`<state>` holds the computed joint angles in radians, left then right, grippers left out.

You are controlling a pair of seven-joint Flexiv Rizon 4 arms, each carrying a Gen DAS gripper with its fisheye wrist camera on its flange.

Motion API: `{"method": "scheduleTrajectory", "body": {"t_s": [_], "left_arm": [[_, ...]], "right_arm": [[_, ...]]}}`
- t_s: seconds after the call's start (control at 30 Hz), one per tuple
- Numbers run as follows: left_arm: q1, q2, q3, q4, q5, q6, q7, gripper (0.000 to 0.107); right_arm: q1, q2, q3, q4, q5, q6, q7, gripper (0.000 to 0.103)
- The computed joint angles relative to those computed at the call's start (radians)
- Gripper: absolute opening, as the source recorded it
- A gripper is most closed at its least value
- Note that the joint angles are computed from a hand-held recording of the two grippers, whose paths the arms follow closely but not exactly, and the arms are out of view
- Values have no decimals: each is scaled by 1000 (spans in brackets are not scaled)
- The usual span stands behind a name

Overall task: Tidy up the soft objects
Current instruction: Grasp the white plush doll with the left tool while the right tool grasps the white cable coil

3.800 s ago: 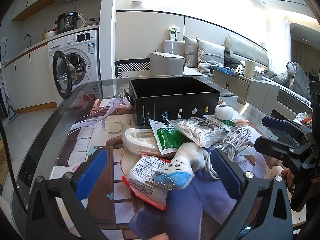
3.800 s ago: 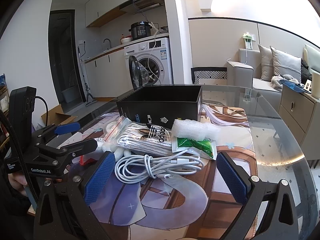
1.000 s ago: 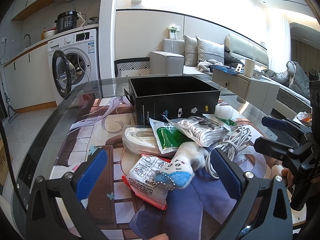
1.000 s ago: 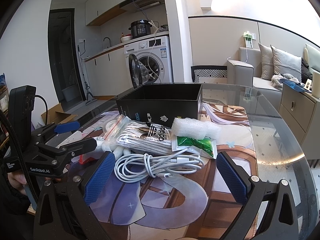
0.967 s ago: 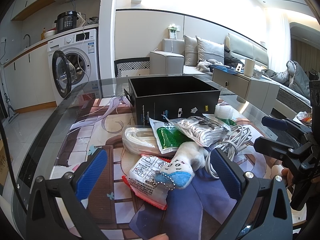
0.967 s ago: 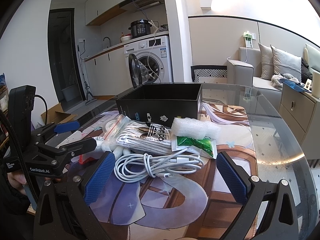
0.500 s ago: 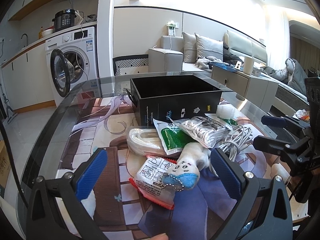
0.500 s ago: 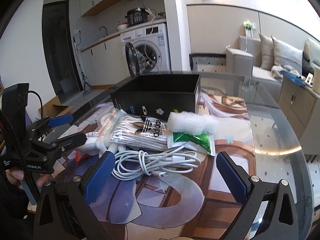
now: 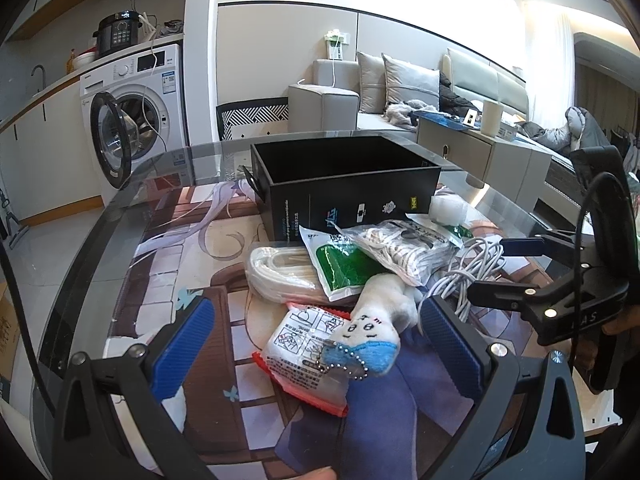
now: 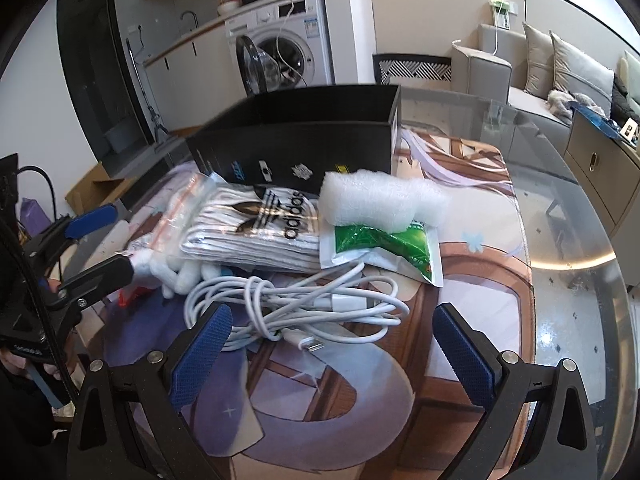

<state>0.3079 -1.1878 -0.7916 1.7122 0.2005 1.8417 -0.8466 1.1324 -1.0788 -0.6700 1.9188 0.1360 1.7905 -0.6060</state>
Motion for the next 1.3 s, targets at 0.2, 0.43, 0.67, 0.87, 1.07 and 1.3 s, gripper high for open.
{"method": "scheduleTrajectory", "body": {"t_s": [0.2, 0.43, 0.67, 0.87, 1.07, 1.3], "left_arm": [[-4, 3, 0, -8, -16, -30, 10, 103], [-10, 3, -3, -14, -42, -48, 33, 103], [-3, 3, -14, -3, -47, -52, 55, 103], [3, 4, -27, 3, -61, -79, 79, 103], [7, -7, -54, -5, -88, -126, 116, 102], [-14, 2, -52, -8, -127, -176, 207, 70]], "right_arm": [[-70, 18, 54, -37, -48, -22, -28, 90], [-70, 11, 50, -43, -61, -12, -38, 82], [-28, -7, 34, -8, 24, 67, -58, 75], [18, -20, 14, 25, 120, 123, -87, 74], [48, -19, 0, 45, 182, 138, -116, 74], [54, -17, 0, 49, 205, 141, -135, 74]]}}
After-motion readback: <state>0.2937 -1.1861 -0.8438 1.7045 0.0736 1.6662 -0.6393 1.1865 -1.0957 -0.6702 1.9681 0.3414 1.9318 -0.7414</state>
